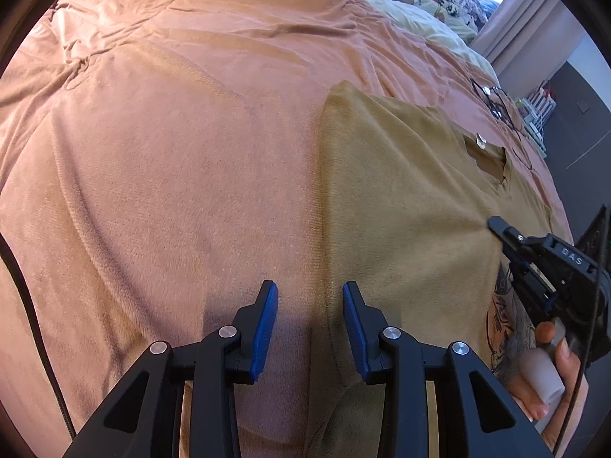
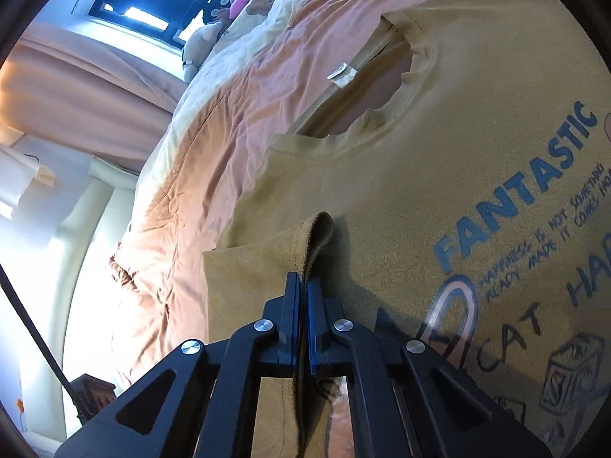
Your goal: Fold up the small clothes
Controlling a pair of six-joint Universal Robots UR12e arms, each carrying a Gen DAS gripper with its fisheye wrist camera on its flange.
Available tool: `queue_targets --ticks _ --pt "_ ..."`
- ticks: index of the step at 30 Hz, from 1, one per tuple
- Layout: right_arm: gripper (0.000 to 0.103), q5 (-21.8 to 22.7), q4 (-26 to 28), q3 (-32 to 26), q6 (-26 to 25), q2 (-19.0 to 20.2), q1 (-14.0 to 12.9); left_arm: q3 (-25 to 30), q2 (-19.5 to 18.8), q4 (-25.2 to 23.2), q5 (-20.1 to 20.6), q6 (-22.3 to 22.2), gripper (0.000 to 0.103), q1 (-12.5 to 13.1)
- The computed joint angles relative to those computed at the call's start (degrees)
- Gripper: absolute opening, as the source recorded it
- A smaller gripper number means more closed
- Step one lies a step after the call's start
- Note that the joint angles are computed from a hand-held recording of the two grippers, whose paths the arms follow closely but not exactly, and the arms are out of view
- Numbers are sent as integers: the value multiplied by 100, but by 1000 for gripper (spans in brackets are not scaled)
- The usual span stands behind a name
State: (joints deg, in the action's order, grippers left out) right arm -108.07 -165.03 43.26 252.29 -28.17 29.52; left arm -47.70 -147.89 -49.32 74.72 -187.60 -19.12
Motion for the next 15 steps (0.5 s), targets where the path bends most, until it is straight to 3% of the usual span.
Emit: queue_targets --ticks 7,13,15 --pt "0 -9 376 48 371 -72 28 145 -57 -142 147 16 37 -36" --pt "0 -124 378 -86 190 -34 25 421 -214 -206 279 -29 37 -70" --pt "1 -127 602 -154 149 -33 23 441 -228 -201 297 -31 37 -75"
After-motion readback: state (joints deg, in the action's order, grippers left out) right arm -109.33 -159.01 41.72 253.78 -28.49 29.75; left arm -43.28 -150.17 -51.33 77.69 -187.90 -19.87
